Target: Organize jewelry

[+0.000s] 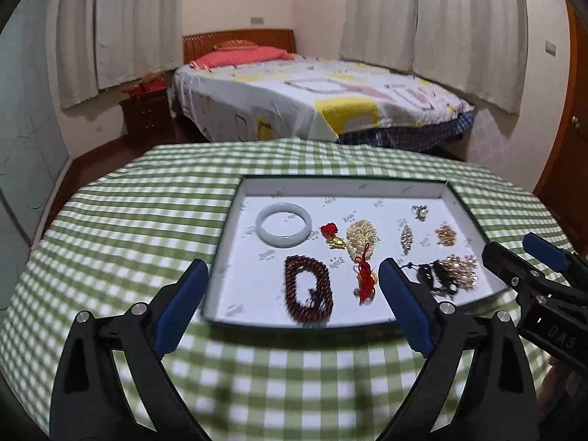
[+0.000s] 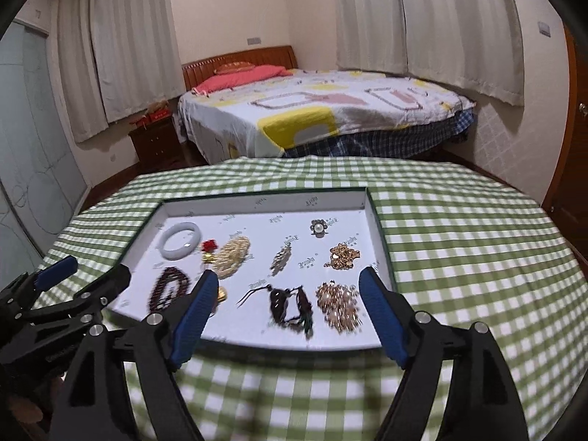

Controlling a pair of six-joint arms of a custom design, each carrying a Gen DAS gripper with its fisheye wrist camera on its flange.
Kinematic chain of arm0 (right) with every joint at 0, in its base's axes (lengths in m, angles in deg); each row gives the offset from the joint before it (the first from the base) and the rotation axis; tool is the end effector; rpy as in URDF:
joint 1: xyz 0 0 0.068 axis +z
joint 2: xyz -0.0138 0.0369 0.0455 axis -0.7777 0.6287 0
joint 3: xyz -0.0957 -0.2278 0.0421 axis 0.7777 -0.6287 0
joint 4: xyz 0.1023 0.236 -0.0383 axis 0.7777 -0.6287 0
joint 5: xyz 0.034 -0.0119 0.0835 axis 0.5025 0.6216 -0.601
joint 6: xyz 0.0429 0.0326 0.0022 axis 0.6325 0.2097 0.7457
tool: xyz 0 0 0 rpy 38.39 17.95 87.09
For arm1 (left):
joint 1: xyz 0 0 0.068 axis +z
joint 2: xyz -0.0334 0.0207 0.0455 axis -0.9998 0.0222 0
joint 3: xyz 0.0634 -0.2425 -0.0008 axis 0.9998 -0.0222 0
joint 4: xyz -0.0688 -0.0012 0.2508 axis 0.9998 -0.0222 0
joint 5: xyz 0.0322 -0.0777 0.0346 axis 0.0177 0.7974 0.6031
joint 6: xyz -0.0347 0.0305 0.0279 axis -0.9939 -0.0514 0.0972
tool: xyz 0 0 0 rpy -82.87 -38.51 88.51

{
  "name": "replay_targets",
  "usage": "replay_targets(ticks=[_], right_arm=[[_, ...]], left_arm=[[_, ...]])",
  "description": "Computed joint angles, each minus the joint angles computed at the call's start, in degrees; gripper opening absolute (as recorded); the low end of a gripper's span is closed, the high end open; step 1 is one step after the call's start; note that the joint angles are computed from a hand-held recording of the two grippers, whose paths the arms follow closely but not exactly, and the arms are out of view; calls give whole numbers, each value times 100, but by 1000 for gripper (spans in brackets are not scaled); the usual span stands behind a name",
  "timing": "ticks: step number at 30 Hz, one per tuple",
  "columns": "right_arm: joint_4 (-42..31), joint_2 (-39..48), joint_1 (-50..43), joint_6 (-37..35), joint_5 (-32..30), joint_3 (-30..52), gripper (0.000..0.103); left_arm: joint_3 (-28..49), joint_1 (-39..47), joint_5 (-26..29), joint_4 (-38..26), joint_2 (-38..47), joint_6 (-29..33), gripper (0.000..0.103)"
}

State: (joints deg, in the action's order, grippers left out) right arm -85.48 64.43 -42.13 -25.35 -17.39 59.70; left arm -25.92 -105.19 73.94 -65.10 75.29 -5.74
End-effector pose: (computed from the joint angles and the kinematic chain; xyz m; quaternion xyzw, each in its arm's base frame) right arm 0.2836 0.0421 0.2210 0.0347 0.8945 0.0504 0.4429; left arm 0.2788 -0.0766 0.2313 0.0392 0.9003 -0.0176 0.4331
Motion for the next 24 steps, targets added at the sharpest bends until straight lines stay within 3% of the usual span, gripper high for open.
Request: replay_targets(ticks=[5,12,19,24], right_arm=[[-760,-1283,312,136,256,-246,80],[-1611,-2436,863,186,774,-182,82],[-2316,-3196,1616,317,1464,-19,83],[-2500,-3416,1884,363,1739,48,83]], left_arm=[[-202,-126,-240,-836,-1183,-107,94],[-115,-324,-680,-1987,-2661,-302,99],[183,-538,-1048,-2921,-3448,-508,99],[328,-613,-1027,-3268,-3797,-586,99]])
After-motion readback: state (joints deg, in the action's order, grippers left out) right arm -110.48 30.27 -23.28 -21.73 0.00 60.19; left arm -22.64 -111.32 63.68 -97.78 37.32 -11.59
